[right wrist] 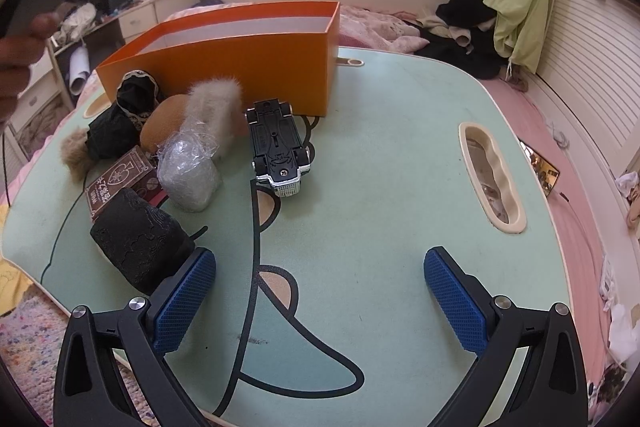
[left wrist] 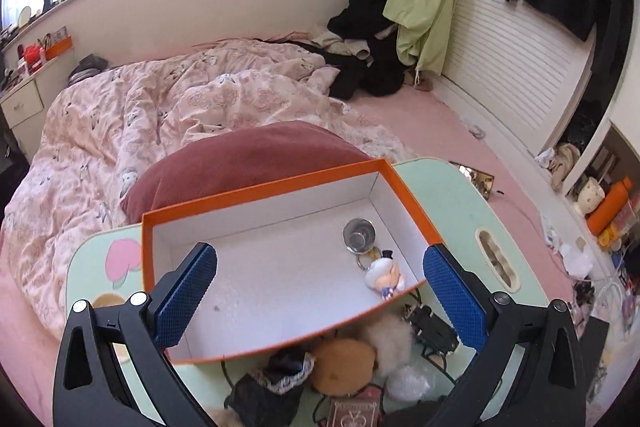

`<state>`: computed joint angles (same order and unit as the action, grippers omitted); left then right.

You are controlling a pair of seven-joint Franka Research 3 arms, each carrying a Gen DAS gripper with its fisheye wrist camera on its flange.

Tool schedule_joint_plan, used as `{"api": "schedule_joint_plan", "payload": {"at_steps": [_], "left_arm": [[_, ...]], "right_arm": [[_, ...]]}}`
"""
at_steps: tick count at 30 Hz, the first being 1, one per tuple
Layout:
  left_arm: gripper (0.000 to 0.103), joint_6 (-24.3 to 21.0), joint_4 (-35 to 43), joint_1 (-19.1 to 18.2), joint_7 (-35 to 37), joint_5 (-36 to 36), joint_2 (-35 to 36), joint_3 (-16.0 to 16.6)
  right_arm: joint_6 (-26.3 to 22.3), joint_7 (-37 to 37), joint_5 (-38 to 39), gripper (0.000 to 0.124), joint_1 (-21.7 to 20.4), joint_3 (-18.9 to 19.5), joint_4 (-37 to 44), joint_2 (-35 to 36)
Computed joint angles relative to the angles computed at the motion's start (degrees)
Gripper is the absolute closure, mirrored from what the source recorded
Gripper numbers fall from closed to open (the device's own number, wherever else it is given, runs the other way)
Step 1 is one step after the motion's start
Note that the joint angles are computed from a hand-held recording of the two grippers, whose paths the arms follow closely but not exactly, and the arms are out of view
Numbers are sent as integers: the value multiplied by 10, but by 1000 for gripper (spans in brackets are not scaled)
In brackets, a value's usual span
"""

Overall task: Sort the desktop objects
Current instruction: 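Move the left gripper into the orange box toward the silver round metal piece, then grasp the silver metal piece with the left gripper, lift it out, set on table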

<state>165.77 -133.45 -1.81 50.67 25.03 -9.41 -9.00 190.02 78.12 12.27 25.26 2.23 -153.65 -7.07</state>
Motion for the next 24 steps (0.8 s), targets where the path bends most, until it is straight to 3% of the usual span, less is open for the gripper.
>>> {"api": "schedule_joint_plan", "payload": {"at_steps": [3, 7, 9, 10, 14, 17, 20, 23, 24], "left_arm": [[0, -88, 79, -5, 14, -4, 63, -4], [3, -202, 178, -16, 162, -155, 150, 1], [19, -219, 203, -14, 174, -175, 176, 1], [22, -225, 211, -13, 175, -183, 185, 1], [23, -214, 233, -3, 191, -244, 211, -7], [24, -230, 256, -10, 190, -243, 230, -9], [44, -254, 276, -24, 178, -205, 246, -5], [74, -252, 272, -25, 181, -188, 242, -5], [74, -249, 268, -17, 195, -207, 238, -9]], "right_arm": [[0, 1, 1, 21, -2, 3, 0, -1], [2, 1, 1, 21, -2, 6, -1, -2], [3, 3, 0, 21, 0, 4, -1, -2], [3, 3, 0, 21, 0, 4, -1, -2], [3, 5, -2, 21, 1, 2, -2, -2], [3, 6, -3, 21, 1, 2, -2, -2], [4, 7, -4, 21, 1, 1, -2, -2], [4, 10, -8, 21, 7, -5, -1, -1], [4, 10, -8, 21, 6, -4, -1, 0]]}}
